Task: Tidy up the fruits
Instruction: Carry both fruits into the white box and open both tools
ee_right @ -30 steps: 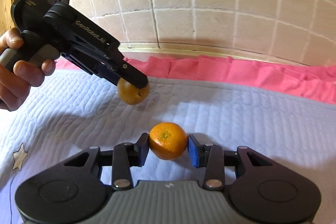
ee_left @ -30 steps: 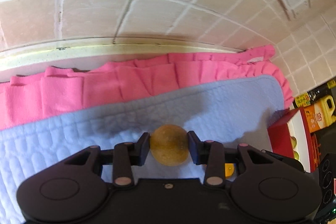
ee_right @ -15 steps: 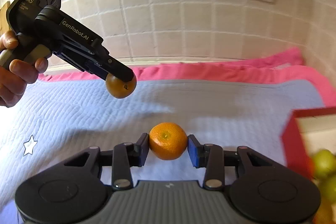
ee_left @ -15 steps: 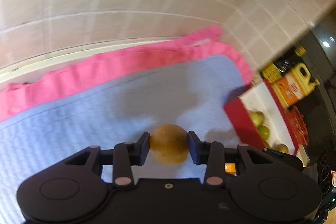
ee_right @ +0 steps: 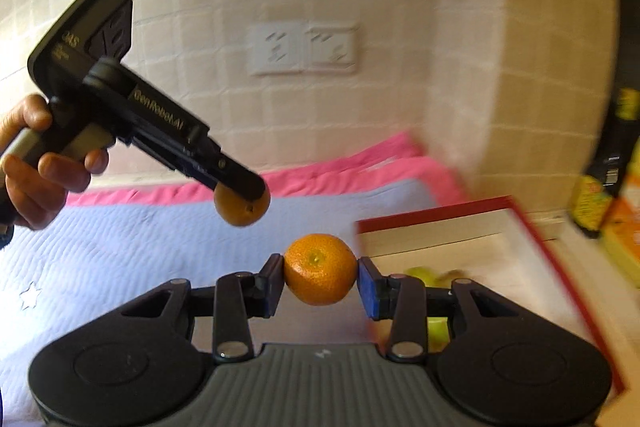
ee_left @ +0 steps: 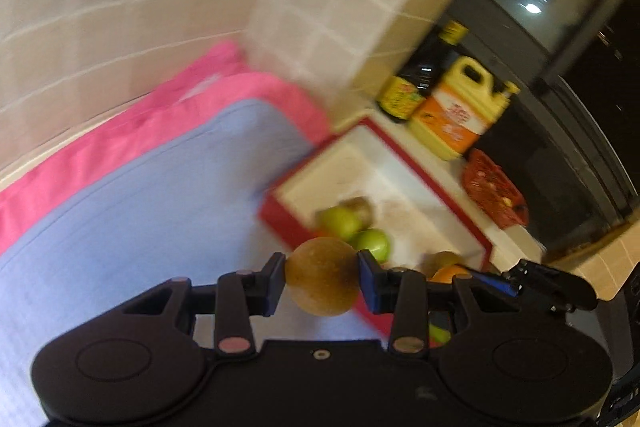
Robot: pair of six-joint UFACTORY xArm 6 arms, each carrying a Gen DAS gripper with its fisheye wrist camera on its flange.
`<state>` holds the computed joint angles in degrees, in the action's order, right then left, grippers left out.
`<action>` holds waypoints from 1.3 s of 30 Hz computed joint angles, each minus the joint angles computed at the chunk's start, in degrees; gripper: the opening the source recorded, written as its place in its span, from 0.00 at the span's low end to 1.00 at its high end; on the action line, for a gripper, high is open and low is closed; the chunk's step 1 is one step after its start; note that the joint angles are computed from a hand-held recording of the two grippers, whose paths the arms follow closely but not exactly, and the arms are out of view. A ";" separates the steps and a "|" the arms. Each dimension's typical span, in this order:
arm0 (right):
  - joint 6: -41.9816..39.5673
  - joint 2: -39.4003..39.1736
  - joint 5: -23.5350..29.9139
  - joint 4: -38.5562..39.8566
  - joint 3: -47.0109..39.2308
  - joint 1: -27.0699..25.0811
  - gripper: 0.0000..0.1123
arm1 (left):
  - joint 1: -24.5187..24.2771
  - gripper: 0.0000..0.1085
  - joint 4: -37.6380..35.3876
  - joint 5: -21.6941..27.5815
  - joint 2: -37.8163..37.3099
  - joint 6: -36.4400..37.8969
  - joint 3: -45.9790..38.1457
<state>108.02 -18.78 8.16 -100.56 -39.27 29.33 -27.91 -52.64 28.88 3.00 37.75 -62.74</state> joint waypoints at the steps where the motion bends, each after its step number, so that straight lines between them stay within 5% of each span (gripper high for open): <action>1: -0.53 -2.79 0.54 0.51 1.86 -1.04 0.37 | -1.01 0.43 0.34 0.10 0.93 -0.11 -1.49; 10: -7.28 -19.59 -0.03 7.70 12.00 -14.10 0.37 | -9.99 0.43 6.82 -0.49 12.38 -6.31 -17.30; 16: 5.99 -15.49 -6.89 -4.10 9.68 -23.86 0.37 | -13.25 0.43 11.83 1.97 24.00 -13.59 -31.12; 26: 42.30 -1.26 -8.92 -33.56 3.32 -26.32 0.37 | -13.05 0.43 18.76 13.83 43.80 -25.07 -53.41; 30: 45.20 2.41 -9.33 -35.87 1.44 -26.15 0.37 | -12.68 0.43 18.33 16.88 47.64 -25.83 -58.17; 39: 37.97 6.03 -7.41 -29.84 0.45 -25.01 0.37 | -12.42 0.43 19.59 18.09 50.14 -27.99 -61.04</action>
<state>146.00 -12.75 0.76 -130.40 -38.81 4.32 -40.33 -33.05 46.97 53.14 9.76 -123.78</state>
